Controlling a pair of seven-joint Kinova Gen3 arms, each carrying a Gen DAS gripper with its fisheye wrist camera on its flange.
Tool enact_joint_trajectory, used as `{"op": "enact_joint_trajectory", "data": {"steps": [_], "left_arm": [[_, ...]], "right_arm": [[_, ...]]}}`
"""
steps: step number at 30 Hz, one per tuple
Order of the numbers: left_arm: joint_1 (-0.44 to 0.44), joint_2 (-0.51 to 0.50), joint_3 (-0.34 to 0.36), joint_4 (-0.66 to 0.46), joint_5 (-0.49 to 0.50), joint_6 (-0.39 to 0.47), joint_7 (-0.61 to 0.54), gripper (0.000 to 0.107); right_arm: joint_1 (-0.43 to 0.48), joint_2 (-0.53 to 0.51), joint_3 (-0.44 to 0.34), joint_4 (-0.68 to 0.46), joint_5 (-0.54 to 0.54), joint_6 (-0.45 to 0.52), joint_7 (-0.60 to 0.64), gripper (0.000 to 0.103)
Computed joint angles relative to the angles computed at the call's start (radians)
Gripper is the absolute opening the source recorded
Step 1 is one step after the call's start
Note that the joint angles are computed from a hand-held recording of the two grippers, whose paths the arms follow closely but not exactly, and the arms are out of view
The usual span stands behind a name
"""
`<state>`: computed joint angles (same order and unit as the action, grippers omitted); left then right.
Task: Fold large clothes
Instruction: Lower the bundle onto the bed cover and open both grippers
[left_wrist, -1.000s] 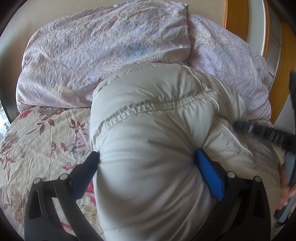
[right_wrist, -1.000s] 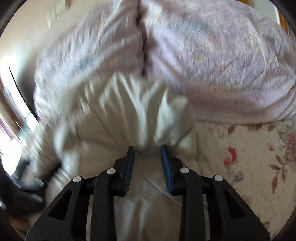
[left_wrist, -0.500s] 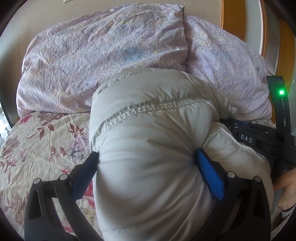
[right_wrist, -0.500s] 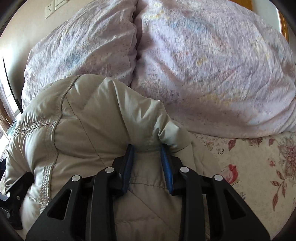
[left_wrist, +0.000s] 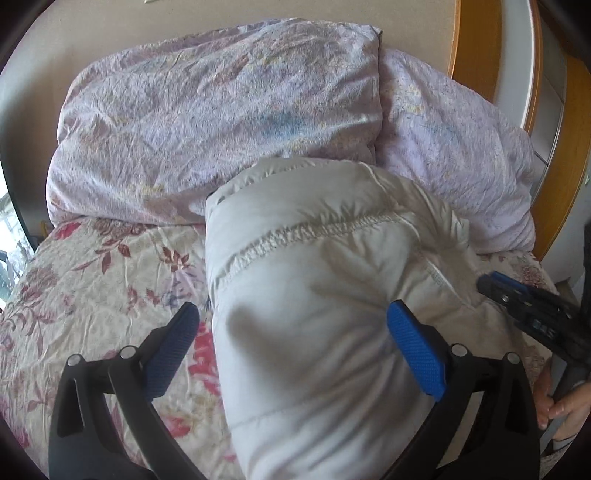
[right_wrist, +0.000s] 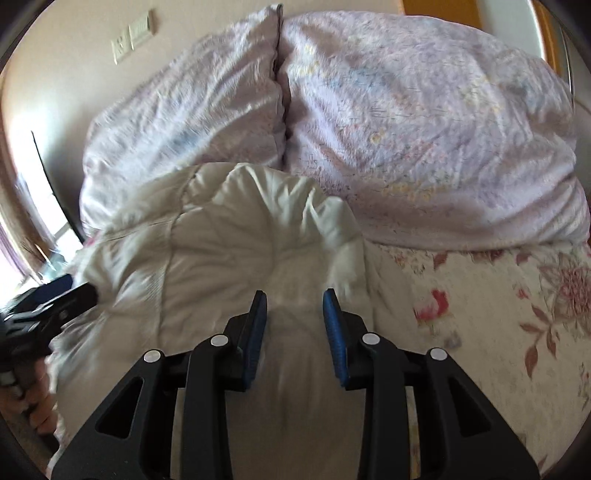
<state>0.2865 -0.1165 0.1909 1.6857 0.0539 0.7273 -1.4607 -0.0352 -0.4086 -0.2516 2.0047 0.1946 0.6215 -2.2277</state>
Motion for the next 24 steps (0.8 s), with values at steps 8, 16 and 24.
{"op": "enact_joint_trajectory", "data": {"steps": [8, 16, 24], "left_arm": [[0.010, -0.055, -0.001, 0.052, 0.047, 0.022, -0.036, 0.100], [0.013, -0.026, 0.020, 0.071, 0.019, -0.007, -0.027, 0.101], [0.021, -0.030, 0.030, 0.110, -0.026, -0.067, 0.025, 0.101]], "right_arm": [[-0.030, -0.079, 0.050, 0.066, -0.097, -0.011, 0.041, 0.033], [-0.001, 0.007, -0.028, 0.044, -0.036, 0.060, 0.008, 0.033], [0.003, 0.012, -0.062, 0.067, 0.024, 0.039, -0.081, 0.035]]}}
